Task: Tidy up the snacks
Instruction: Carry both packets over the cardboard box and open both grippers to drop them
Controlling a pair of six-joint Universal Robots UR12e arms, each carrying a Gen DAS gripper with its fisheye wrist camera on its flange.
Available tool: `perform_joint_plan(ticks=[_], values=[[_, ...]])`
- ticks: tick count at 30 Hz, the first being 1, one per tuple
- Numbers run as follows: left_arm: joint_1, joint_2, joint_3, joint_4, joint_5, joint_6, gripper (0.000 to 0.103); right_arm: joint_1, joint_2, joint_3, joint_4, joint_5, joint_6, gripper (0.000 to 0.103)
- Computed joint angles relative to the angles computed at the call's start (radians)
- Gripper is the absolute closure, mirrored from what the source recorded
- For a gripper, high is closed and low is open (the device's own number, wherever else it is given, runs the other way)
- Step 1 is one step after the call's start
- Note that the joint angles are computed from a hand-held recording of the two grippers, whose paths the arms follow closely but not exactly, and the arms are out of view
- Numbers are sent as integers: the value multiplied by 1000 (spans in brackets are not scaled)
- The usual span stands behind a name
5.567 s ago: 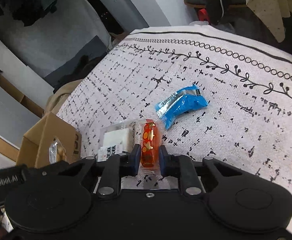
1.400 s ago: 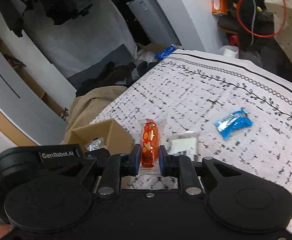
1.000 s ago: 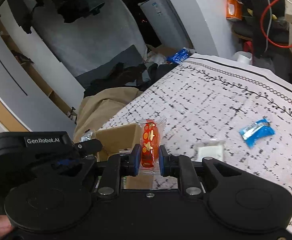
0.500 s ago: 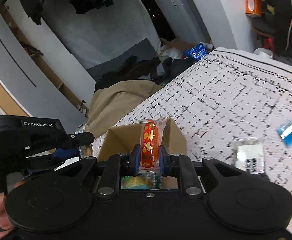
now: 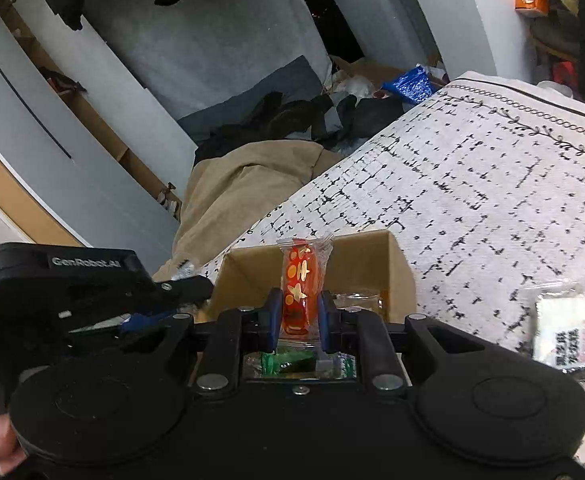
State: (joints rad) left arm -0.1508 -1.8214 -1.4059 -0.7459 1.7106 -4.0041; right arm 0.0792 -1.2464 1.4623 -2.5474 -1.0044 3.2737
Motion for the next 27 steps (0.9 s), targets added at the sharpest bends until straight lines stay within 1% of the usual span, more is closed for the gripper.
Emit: perform_joint_plan(ticks=[4, 5, 6, 7, 11, 13, 15, 17, 19, 21, 22, 23, 27], values=[[11, -9, 0, -12, -25, -12, 86, 10, 14, -17, 20, -16, -8, 84], [12, -11, 1, -17, -23, -12, 85, 12, 17, -20, 23, -19, -8, 84], [12, -13, 4, -26, -20, -10, 82, 14, 19, -24, 26, -21, -9, 84], [13, -15, 8, -36, -20, -12, 82, 16, 22, -28, 31, -23, -11, 84], [22, -13, 3, -42, -38, -43, 82, 28, 33, -46, 43, -27, -27, 84], [23, -10, 1, -45, -30, -47, 75, 33, 38, -54, 47, -24, -33, 84], [25, -6, -3, -39, -31, -54, 71, 37, 43, -64, 54, -11, -41, 84], [30, -1, -12, -30, -46, -68, 70, 40, 46, -71, 60, -9, -45, 80], [31, 6, -17, -29, -45, -76, 68, 41, 44, -72, 59, -11, -54, 76], [27, 8, -13, -44, -15, -79, 52, 37, 37, -65, 53, -15, -55, 63], [26, 9, -14, -45, -2, -81, 48, 36, 34, -63, 53, -19, -58, 61], [26, 11, -15, -44, 5, -82, 48, 34, 27, -57, 53, -26, -64, 58], [25, 13, -16, -38, 1, -81, 40, 20, 5, -37, 63, -46, -70, 58]])
